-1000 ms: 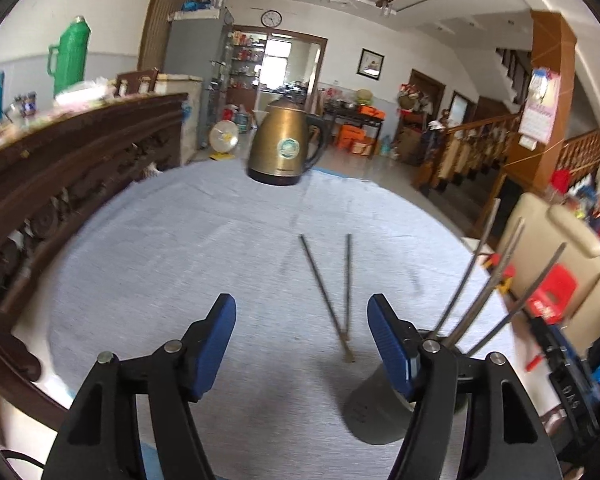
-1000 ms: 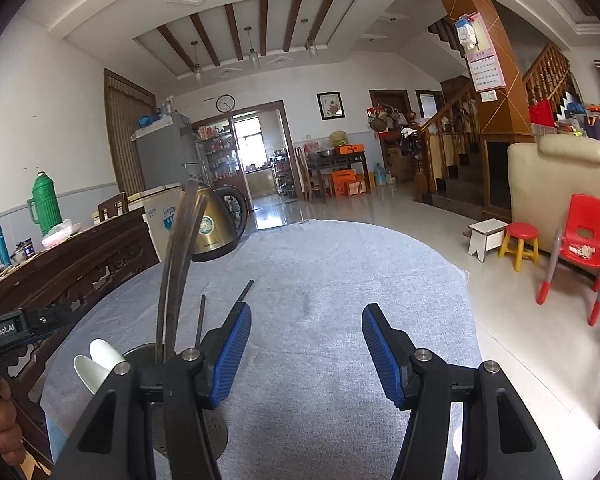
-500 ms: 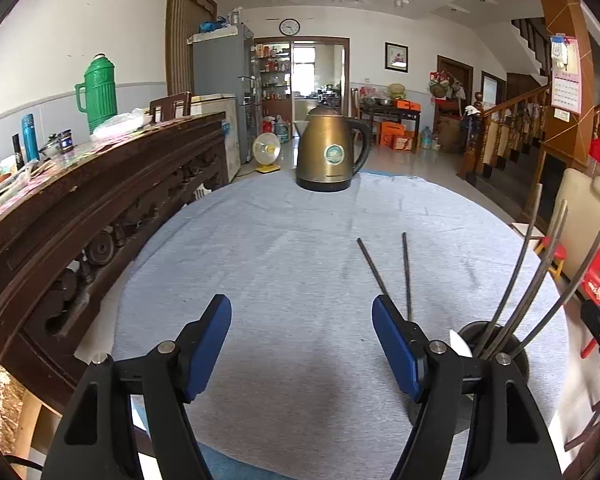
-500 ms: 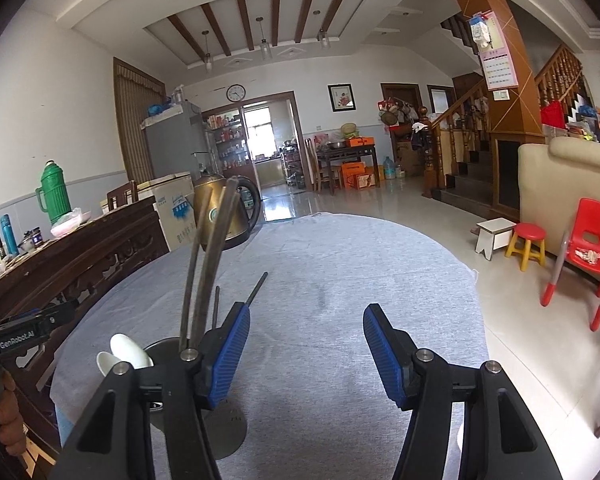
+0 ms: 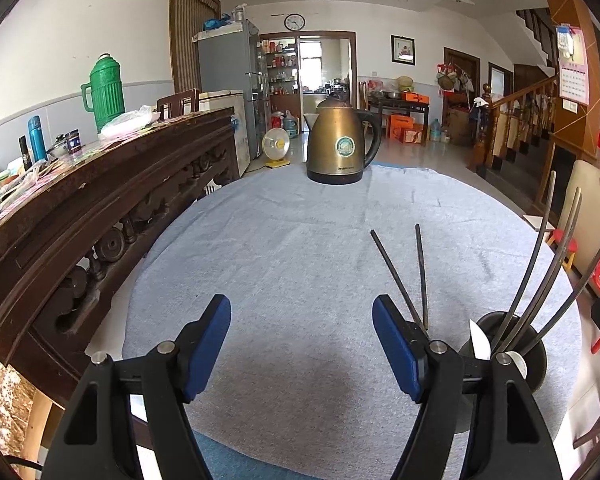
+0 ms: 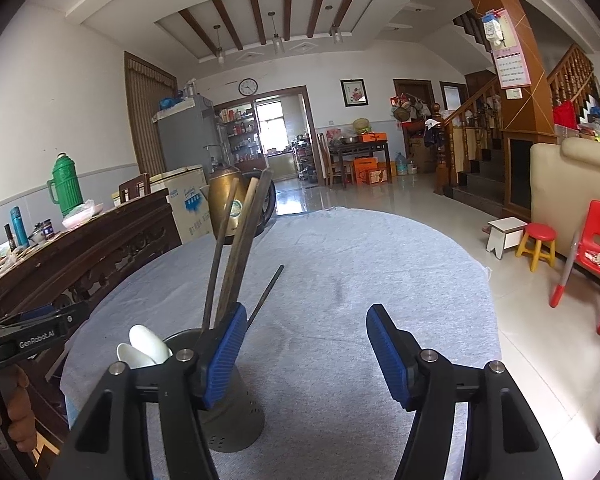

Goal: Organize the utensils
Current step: 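Withdraw both open grippers up and away from the mesh cup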

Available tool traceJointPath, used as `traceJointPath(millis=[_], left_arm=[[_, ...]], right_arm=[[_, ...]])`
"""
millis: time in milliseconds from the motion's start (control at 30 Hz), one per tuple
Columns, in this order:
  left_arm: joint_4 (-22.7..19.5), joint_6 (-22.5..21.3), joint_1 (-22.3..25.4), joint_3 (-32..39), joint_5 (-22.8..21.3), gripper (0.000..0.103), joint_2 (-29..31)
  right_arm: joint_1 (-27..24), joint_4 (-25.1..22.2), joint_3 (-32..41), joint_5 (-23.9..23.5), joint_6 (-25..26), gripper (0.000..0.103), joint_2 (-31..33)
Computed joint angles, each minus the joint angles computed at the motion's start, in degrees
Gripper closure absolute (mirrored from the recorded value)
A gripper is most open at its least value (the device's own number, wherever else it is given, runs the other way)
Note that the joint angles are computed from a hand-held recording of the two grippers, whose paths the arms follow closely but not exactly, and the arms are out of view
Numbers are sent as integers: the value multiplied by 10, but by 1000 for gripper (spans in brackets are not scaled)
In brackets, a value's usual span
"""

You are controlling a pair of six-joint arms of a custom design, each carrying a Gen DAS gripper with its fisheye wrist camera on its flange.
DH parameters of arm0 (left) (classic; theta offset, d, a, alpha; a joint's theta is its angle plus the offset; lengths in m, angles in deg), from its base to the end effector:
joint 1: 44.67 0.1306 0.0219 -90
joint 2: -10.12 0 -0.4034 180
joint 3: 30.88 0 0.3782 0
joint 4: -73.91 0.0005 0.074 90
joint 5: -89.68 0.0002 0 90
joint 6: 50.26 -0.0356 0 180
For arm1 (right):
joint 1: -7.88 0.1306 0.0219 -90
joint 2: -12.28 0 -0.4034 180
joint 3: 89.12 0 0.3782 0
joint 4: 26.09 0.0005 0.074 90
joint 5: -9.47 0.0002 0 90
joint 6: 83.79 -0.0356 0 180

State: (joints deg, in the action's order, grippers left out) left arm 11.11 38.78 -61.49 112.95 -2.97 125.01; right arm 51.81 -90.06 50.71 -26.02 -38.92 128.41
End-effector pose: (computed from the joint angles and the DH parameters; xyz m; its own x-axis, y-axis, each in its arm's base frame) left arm 0.5876 -0.1764 0.6183 -0.5290 0.1774 -0.8299 0.2612 0.9645 0.0397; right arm 0.4655 0.4075 0.5834 -0.2968 0.2854 -0.9113 0.3614 0.9169 0.1694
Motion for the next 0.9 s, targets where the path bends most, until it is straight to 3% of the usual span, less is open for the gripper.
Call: traceJointPath(millis=[467, 900], left_arm=[[-37, -7, -2, 22, -28, 28, 23], [-70, -8, -3, 59, -42, 28, 47]], right_arm=[[-11, -38, -1, -43, -35, 33, 5], [-25, -44, -13, -78, -56, 32, 2]])
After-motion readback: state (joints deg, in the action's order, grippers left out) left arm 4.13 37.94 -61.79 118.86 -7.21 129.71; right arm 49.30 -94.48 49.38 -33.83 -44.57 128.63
